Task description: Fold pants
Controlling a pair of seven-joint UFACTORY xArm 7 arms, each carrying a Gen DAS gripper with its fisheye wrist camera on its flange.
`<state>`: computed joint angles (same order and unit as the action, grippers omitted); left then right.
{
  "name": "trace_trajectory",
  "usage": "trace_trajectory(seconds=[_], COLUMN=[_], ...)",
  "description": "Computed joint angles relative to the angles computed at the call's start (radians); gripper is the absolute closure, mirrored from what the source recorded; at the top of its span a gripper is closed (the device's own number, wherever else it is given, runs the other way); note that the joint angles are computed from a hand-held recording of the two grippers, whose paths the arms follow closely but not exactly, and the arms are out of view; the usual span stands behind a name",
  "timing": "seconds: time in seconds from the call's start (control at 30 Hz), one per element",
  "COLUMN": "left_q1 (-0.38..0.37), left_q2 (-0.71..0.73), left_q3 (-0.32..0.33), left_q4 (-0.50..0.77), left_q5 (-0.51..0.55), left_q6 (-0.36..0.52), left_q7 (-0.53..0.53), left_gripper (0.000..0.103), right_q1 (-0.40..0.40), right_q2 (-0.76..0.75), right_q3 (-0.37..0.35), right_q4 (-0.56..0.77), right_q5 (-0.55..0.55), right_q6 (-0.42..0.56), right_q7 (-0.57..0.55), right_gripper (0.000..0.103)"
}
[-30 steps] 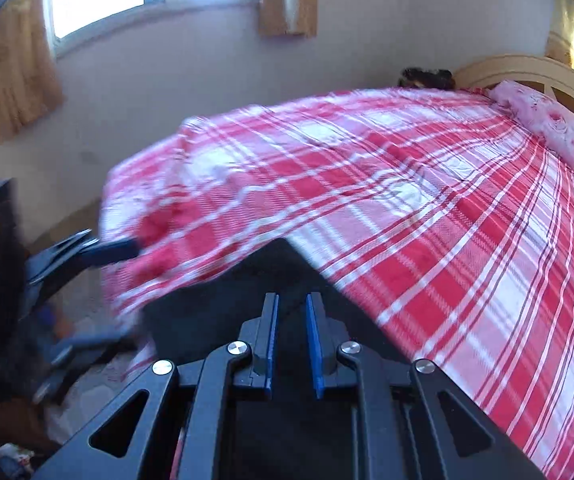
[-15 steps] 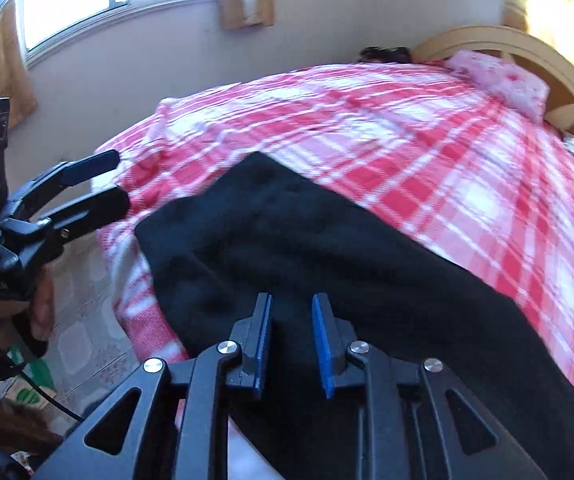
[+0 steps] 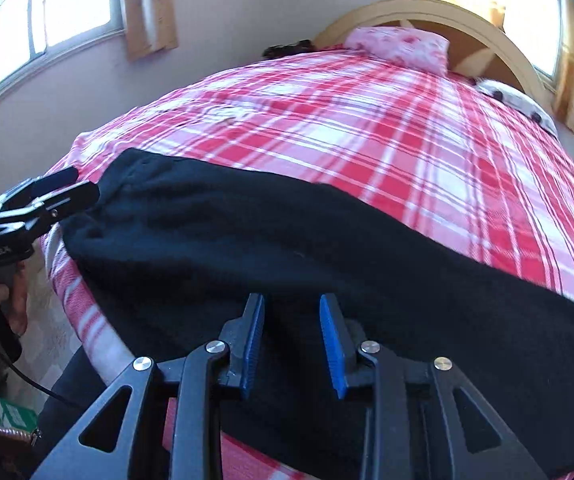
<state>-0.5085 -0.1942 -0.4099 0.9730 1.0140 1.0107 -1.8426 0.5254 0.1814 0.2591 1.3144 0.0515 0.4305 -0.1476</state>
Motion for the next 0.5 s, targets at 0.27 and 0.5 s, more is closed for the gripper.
trace_trajectory(seconds=[0.27, 0.5], left_q1=[-0.047, -0.08], left_q2=[0.103, 0.109], left_q3=[0.009, 0.038], left_q4=[0.067, 0.065], left_q5=[-0.026, -0.013], left_q6=[0.125, 0.139], left_q7=[0.052, 0.042], left_gripper=[0.002, 0.0], right_q1=[-0.064, -0.061], right_q2=[-0.037, -0.039], right_q3=[0.023, 0.022], right_q4=[-0.088, -0.106], right_q5=[0.183, 0.21], right_q6=[-0.072, -0.102], right_q7=[-0.129, -0.153], right_gripper=[0.071, 0.07])
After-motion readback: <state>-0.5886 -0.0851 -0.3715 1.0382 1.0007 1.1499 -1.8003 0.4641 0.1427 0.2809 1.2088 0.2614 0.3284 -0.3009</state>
